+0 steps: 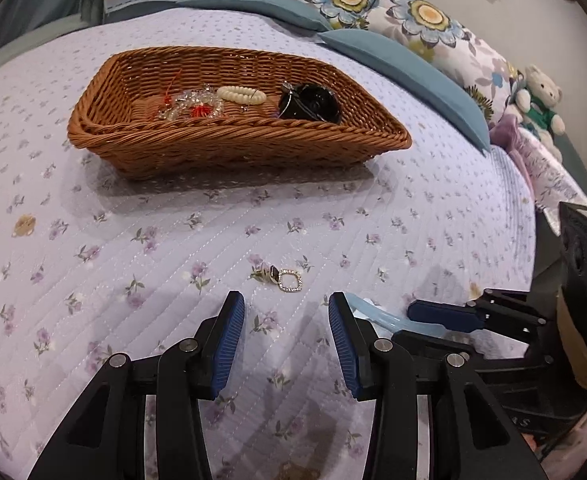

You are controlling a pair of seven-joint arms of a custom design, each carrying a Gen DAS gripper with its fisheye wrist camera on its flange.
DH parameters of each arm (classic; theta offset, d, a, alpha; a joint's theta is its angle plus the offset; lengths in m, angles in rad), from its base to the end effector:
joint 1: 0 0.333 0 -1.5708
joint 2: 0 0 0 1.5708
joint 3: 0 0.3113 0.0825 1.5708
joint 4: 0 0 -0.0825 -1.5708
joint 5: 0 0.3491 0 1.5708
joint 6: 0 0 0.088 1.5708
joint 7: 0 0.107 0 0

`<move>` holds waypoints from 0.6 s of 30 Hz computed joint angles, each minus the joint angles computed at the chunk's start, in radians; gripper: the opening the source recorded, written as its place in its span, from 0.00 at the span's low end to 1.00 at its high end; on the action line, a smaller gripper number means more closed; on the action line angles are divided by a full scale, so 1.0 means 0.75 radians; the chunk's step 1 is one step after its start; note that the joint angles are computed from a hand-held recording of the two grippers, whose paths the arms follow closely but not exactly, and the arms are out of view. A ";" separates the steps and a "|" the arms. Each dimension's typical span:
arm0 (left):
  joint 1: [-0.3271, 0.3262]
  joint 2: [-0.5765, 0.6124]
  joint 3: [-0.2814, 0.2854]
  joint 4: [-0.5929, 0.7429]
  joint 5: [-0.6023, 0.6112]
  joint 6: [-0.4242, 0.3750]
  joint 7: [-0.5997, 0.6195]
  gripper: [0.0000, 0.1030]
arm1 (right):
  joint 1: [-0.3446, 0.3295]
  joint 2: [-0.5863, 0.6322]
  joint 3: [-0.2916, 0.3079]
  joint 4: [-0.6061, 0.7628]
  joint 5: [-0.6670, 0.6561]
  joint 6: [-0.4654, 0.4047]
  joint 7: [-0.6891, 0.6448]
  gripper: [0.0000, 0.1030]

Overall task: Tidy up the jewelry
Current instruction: 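Withdraw both tools from the basket toward the blue clip and charm, then grasp the light blue hair clip with the right tool while the left tool grasps the small charm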

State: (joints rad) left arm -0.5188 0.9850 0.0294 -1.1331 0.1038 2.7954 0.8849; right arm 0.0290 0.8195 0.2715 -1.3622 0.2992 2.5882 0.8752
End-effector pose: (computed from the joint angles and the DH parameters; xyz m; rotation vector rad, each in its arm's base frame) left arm 0.6830 -0.3799 0.2967 -2.0483 1.8729 -0.9332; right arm 0.7230 0.1599 0.3017 -2.3142 1.1533 -0.1766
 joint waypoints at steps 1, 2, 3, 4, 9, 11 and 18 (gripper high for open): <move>-0.004 0.013 0.005 0.023 0.003 -0.016 -0.002 0.44 | 0.008 -0.001 -0.008 -0.004 -0.008 0.010 0.003 0.32; -0.005 0.024 0.009 0.044 0.007 -0.032 -0.003 0.44 | 0.017 0.000 -0.015 -0.003 -0.018 0.015 0.008 0.32; -0.009 0.039 0.017 0.071 0.013 -0.051 -0.010 0.44 | 0.023 0.003 -0.019 -0.003 -0.026 0.022 0.012 0.32; -0.011 0.043 0.023 0.079 0.021 -0.055 -0.018 0.44 | 0.029 0.004 -0.023 -0.001 -0.034 0.026 0.017 0.32; -0.003 0.088 0.022 0.162 0.041 -0.091 -0.040 0.44 | 0.032 0.014 -0.021 0.010 -0.054 0.030 0.034 0.32; -0.002 0.108 0.023 0.198 0.051 -0.107 -0.046 0.44 | 0.035 0.016 -0.022 0.010 -0.062 0.035 0.037 0.32; -0.007 0.160 0.033 0.297 0.093 -0.162 -0.069 0.39 | 0.060 0.030 -0.053 0.023 -0.107 0.078 0.106 0.13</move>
State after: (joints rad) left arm -0.5244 1.1047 0.0538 -0.9105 0.1736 2.6741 0.8333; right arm 0.0737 0.8422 0.2317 -1.3448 0.2186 2.6468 0.9549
